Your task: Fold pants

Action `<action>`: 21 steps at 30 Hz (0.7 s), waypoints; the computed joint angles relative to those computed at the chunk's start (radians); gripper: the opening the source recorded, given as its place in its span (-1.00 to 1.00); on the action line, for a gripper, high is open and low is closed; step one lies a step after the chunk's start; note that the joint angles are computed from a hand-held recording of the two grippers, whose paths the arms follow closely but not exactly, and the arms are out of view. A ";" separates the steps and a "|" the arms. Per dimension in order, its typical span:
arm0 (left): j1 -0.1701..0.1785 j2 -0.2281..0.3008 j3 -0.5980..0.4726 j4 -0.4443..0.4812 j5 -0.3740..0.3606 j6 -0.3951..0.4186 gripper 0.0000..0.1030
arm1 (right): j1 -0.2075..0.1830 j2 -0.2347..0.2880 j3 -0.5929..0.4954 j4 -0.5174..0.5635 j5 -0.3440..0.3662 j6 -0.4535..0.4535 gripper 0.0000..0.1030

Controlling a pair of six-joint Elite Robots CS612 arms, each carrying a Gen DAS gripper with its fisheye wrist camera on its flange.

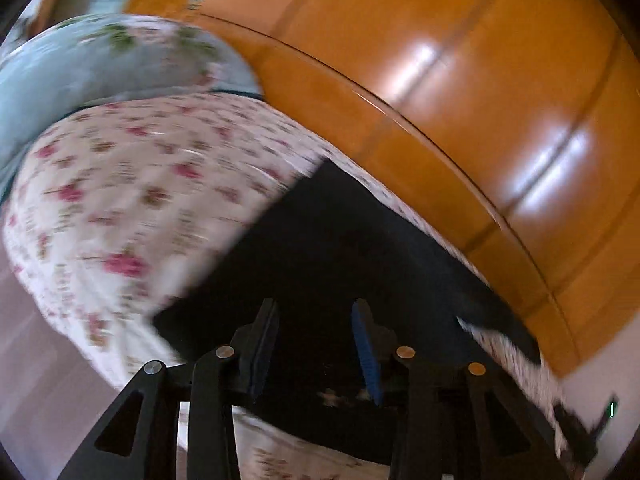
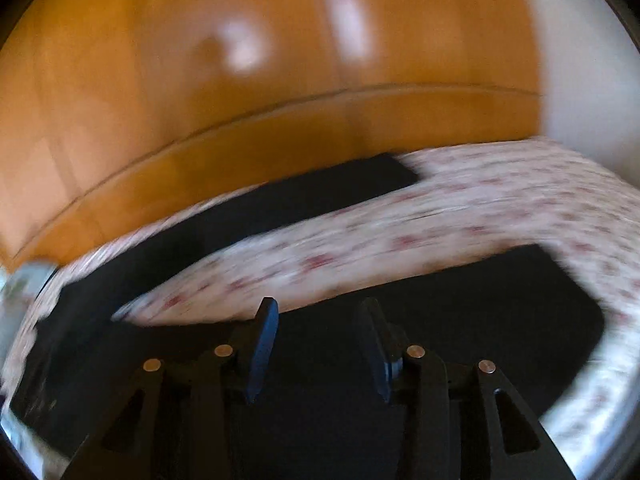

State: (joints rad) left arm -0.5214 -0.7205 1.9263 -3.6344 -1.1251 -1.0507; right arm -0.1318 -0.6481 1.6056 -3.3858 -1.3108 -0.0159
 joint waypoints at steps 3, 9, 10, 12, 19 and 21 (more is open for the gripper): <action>0.003 0.014 -0.040 0.030 -0.063 0.045 -0.25 | 0.047 0.026 -0.062 0.104 0.054 -0.108 -0.15; 0.018 0.033 -0.089 0.073 -0.153 0.051 -0.25 | 0.119 0.064 -0.149 0.232 0.097 -0.234 -0.15; 0.021 0.034 -0.094 0.082 -0.160 0.045 -0.25 | 0.126 0.071 -0.165 0.253 0.100 -0.244 -0.15; 0.028 0.035 -0.101 0.080 -0.170 0.036 -0.25 | 0.142 0.084 -0.197 0.296 0.086 -0.253 -0.15; 0.070 0.035 -0.171 0.160 -0.172 0.088 -0.25 | 0.157 0.111 -0.252 0.367 0.014 -0.232 -0.15; 0.086 0.041 -0.211 0.186 -0.172 0.115 -0.15 | 0.155 0.113 -0.254 0.370 0.015 -0.232 -0.13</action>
